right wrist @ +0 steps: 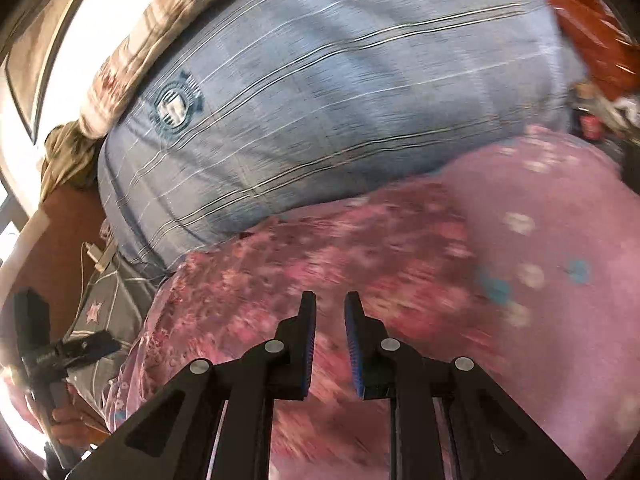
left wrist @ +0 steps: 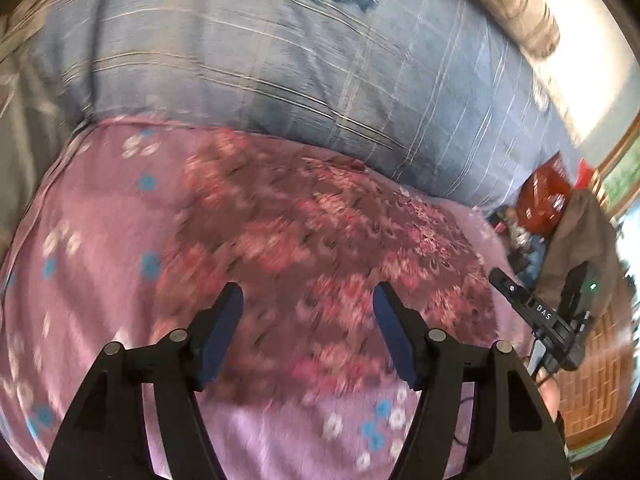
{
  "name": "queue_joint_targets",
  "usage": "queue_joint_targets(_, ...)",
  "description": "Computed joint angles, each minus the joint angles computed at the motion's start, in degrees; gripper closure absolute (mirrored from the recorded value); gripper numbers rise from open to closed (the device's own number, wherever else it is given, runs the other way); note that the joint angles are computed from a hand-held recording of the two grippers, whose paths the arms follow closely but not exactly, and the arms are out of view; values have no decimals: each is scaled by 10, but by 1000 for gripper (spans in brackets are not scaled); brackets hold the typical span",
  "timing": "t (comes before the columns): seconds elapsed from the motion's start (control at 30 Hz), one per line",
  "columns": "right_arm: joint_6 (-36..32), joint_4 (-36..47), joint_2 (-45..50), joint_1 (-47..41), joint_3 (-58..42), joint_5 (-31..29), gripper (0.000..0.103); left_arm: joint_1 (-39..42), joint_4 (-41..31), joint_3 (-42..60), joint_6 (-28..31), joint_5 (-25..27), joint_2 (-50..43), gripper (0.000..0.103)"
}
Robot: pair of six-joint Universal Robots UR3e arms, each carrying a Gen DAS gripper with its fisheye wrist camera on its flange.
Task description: Fold small clothes
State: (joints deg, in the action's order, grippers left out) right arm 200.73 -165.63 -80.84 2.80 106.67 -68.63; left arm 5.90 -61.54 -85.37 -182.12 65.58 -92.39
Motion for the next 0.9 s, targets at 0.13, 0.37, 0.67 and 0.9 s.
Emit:
queue_joint_targets(0.13, 29, -16, 89, 11, -50, 7, 78, -76, 20, 90, -35, 86, -130, 36)
queue_joint_targets(0.37, 53, -132, 138, -10, 14, 44, 84, -202, 98, 129, -37, 313, -254, 28)
queue_joint_targets(0.67, -5, -55, 113, 72, -73, -44, 64, -191, 76, 127, -52, 294, -217, 29)
queue_joint_targets(0.9, -17, 21, 142, 54, -94, 3, 61, -204, 47, 159, -63, 303, -245, 29)
